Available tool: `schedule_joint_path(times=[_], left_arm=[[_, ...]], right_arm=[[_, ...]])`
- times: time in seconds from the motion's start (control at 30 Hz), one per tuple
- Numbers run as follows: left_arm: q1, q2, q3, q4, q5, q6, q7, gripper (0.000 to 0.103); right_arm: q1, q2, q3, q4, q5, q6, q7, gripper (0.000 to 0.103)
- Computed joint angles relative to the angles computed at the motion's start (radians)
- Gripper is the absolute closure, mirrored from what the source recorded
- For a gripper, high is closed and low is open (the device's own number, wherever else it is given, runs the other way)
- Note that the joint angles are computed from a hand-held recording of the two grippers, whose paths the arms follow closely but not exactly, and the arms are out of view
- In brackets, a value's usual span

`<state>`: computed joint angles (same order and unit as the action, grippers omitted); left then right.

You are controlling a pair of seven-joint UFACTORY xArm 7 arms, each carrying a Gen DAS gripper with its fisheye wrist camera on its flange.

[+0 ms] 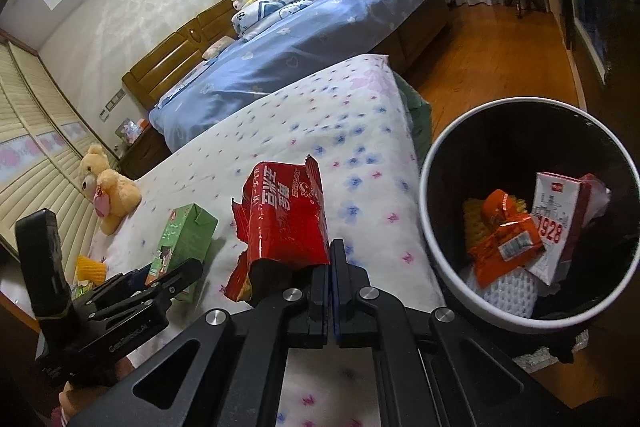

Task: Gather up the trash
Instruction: 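Carry the green carton and red wrapper with both tools over the bin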

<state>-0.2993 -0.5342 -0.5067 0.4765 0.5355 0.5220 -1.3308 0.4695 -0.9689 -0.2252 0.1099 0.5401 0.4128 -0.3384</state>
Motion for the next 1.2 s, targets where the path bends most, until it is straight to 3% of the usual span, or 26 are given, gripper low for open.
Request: schedule_joint_path(times=[0.63, 1.2], left_arm=[[-0.02, 0.121, -0.035, 0.118, 0.079, -0.032, 0.012, 0.056], [-0.115, 0.289, 0.02, 0.261, 0.222, 0.006, -0.05, 0.056]], right_arm=[[-0.233, -0.149, -0.025, -0.018, -0.084, 0.169, -0.014, 0.102], [-0.386, -0.14, -0.066, 0.003, -0.097, 0.222, -0.078, 0.102]])
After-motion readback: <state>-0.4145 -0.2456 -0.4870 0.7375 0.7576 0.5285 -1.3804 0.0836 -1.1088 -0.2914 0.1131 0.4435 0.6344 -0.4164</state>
